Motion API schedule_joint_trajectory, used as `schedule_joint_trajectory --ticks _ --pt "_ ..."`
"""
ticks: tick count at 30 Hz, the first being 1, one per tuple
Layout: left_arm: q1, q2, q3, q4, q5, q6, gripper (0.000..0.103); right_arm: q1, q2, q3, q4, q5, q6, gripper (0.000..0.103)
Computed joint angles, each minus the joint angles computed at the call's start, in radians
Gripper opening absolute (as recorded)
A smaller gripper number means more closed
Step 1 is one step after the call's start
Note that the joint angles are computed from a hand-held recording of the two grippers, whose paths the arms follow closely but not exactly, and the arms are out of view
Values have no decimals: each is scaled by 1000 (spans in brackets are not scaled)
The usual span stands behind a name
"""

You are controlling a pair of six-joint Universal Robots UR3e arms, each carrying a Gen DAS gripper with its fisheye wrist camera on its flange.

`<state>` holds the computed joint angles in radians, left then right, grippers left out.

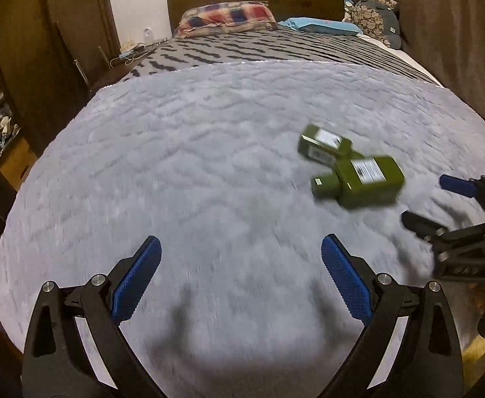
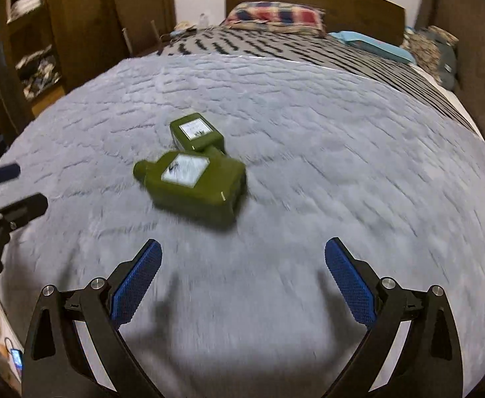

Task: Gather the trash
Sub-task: 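Grasp the small green bottle with the left tool while the right tool grasps the large green Origins bottle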

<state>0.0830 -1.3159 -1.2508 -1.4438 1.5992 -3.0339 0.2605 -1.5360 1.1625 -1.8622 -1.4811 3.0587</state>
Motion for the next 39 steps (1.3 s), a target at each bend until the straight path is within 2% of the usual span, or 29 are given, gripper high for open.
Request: schedule_joint_trajectory --ticks 4,12,13,14,15,21,29,36,39 --pt "25 -84 86 -13 -8 3 92 59 165 -177 23 -51 -52 99" --pt "30 -193 224 -39 8 18 92 81 329 -378 115 -7 -130 98" --pt "30 -203 235 -39 12 15 92 79 335 -386 125 3 -133 94" --pt "30 -211 245 -40 13 14 92 69 343 -403 151 32 -142 85" --pt "30 -222 258 -42 13 12 92 64 347 -412 164 50 -144 83" --pt "28 -266 304 -48 -1 -1 92 59 303 -377 192 43 -159 82" --pt "-38 -371 366 -20 -8 -45 92 -7 110 -177 198 12 -172 82" --pt "-138 -559 545 16 -6 -89 92 -135 -50 0 185 72 -188 82" --pt "-174 -651 658 -31 2 -86 92 -183 -88 50 183 103 -196 82"
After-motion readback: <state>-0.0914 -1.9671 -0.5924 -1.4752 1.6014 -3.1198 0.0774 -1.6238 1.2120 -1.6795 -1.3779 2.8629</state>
